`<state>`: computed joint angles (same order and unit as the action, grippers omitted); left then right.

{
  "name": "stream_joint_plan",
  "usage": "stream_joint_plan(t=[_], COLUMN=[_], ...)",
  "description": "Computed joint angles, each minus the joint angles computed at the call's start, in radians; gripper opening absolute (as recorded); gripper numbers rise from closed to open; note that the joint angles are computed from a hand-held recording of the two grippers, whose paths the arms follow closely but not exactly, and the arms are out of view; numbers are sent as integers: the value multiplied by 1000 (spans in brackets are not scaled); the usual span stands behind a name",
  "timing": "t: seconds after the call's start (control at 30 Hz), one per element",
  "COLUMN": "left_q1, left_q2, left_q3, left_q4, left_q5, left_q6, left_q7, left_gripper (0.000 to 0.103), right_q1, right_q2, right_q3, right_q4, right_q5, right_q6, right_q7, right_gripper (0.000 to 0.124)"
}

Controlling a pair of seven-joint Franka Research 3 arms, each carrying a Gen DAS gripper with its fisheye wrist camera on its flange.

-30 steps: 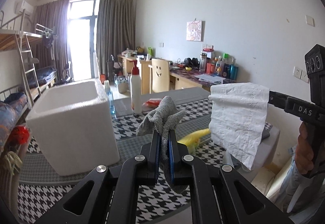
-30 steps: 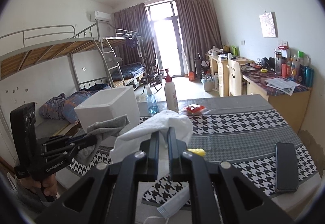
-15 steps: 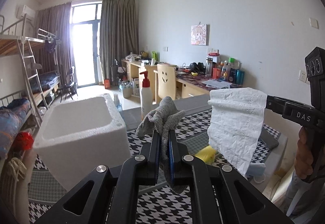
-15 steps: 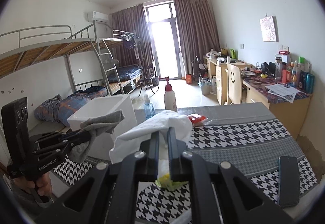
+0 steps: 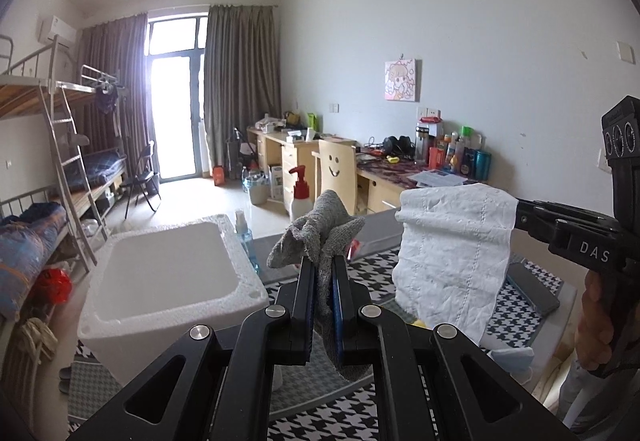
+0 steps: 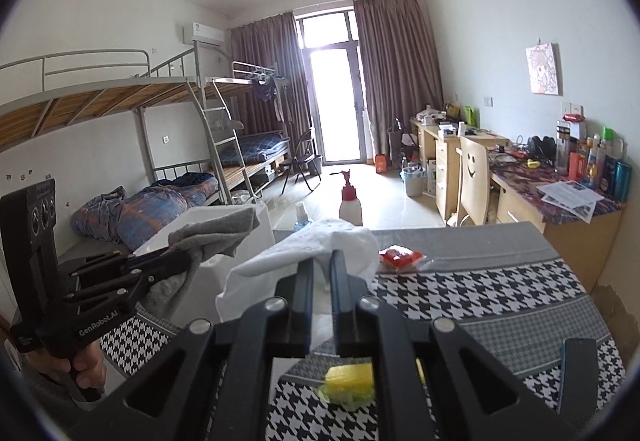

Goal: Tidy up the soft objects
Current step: 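Lift the grey sock with the left tool while the right tool lifts the tissue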

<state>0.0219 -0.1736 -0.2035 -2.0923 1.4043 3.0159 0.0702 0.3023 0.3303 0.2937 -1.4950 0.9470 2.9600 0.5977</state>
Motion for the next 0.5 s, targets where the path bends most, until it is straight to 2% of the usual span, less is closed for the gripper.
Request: stream_joint_plan(t=[0.5], left_q1=[8], left_q2=[-2], left_q3=[0], left_q4=[27], left_q5=[-85], left_q6=[-61], left_q7=[104], left_gripper=[8], right_q1=[28], right_q2=[47], right_q3=[-5], right_q4=[84], right_q5=[-110], right_q6=[-9], right_q7=[61], right_gripper=[10])
